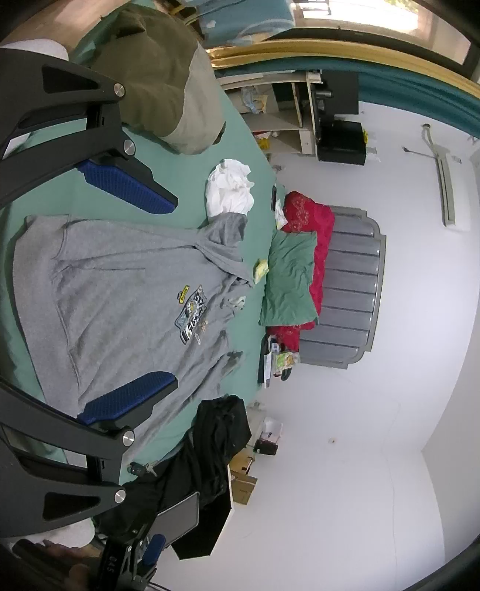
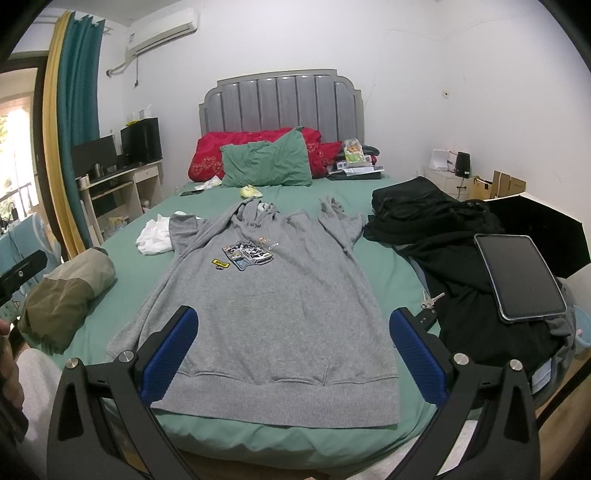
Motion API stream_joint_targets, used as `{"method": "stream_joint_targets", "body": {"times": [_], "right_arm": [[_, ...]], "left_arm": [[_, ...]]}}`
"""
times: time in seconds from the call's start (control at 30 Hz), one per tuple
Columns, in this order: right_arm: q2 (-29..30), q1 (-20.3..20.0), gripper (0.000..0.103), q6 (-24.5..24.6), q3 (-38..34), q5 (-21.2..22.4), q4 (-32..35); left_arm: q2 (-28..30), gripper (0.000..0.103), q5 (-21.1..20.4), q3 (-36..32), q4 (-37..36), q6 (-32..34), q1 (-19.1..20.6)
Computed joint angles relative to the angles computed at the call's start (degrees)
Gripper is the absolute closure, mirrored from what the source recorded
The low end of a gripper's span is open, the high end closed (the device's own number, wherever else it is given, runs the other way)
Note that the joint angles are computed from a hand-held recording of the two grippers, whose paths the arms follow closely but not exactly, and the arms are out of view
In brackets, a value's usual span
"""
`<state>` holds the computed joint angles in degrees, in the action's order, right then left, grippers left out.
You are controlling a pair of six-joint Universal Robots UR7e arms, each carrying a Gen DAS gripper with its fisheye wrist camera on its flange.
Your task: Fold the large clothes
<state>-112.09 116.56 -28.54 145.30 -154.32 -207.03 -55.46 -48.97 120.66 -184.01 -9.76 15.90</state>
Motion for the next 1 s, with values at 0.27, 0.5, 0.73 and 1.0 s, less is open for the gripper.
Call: {"method": "stream_joint_targets", "body": {"times": [0.27, 0.5, 0.73, 1.0], "right_arm": [[-0.2, -1.3, 0.001, -0.1, 0.4, 0.9, 0.3], [-4.2, -11.2, 0.001, 0.3, -0.1, 11.6, 7.9], [-1.8, -32.3, 0.001, -2.3, -9.4, 33.4, 19.4], [23.3, -39.8, 0.048, -4.1, -37.1, 43.5, 32.5]], "left_arm": [[0.4, 0.014, -0.9, -0.7, -0.4, 0.8, 0.5], [3.8, 0.014, -4.8, -6.2, 4.2, 3.0, 4.7], [14.7, 0.014, -5.3, -22.0, 8.7, 11.4, 14.4], [31.4, 0.016, -6.7, -49.9, 18.3, 17.2, 26.0]]}}
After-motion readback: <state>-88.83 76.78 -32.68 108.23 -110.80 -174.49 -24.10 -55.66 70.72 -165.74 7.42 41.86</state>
